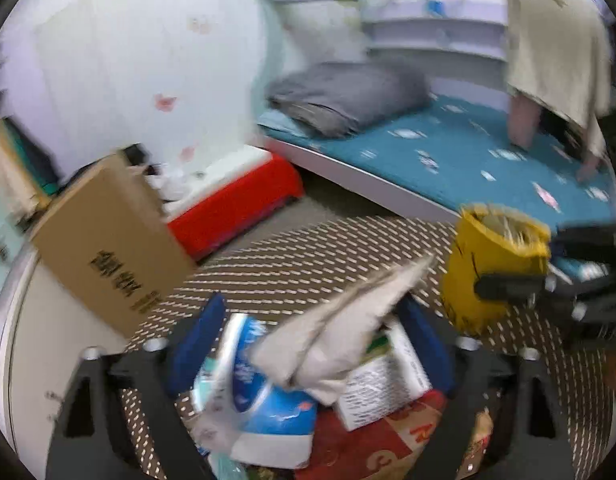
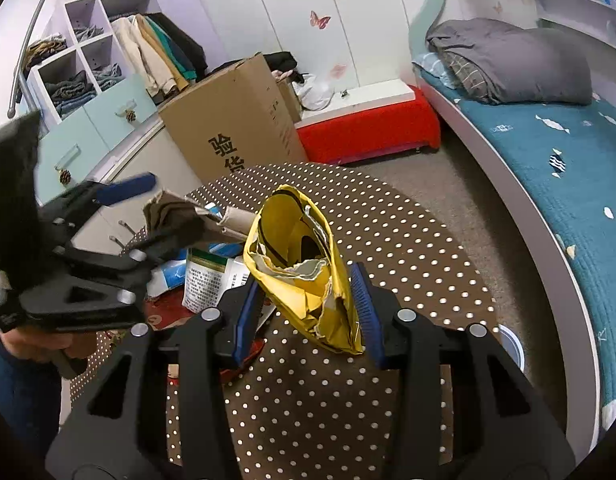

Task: Collect trash
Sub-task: 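Grasp the beige paper bag with the left tool while the right tool holds the yellow bag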

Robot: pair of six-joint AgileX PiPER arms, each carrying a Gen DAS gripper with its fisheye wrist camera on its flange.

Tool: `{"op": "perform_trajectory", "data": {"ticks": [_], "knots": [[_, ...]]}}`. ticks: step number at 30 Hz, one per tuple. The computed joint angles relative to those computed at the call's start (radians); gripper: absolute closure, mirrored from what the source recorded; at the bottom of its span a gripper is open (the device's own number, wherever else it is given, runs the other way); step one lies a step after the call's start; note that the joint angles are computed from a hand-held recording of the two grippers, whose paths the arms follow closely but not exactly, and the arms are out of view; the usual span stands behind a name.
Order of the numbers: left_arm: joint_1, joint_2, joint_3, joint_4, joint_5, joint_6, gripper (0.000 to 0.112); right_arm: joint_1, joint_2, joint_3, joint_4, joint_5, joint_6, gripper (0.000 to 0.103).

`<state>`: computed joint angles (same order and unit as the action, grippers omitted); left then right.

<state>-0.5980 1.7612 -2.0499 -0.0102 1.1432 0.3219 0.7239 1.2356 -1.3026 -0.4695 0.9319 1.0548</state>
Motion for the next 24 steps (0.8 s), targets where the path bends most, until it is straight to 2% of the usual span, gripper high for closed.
{"op": "perform_trajectory", "data": {"ticks": [1, 3, 5, 6, 9, 16, 24], "knots": [[0.006, 0.02, -0.025, -0.03, 0.032, 0.036, 0.056, 0.001, -0.008, 0.001, -0.006, 0.007, 0.005, 0.06], [0.008, 0.033, -0.027, -0.044, 0.041, 0.06, 0.075, 0.013, -0.024, 0.005, -0.026, 0.023, 0.023, 0.06], [0.016, 0.044, -0.047, -0.065, 0.058, 0.061, 0.08, 0.025, -0.033, 0.009, -0.041, 0.036, 0.039, 0.06], [0.019, 0.04, -0.043, -0.067, 0.053, 0.058, 0.086, 0.031, -0.04, 0.011, -0.049, 0.044, 0.048, 0.06], [0.033, 0.018, -0.029, -0.086, 0.027, 0.024, 0.092, 0.042, -0.06, 0.019, -0.068, 0.06, 0.075, 0.06], [0.059, -0.081, 0.044, -0.107, -0.064, -0.109, 0.094, 0.1, -0.107, 0.012, -0.155, 0.127, 0.148, 0.06], [0.026, -0.133, 0.025, -0.113, -0.08, -0.233, 0.094, 0.12, -0.185, -0.002, -0.207, 0.192, 0.162, 0.06]]}}
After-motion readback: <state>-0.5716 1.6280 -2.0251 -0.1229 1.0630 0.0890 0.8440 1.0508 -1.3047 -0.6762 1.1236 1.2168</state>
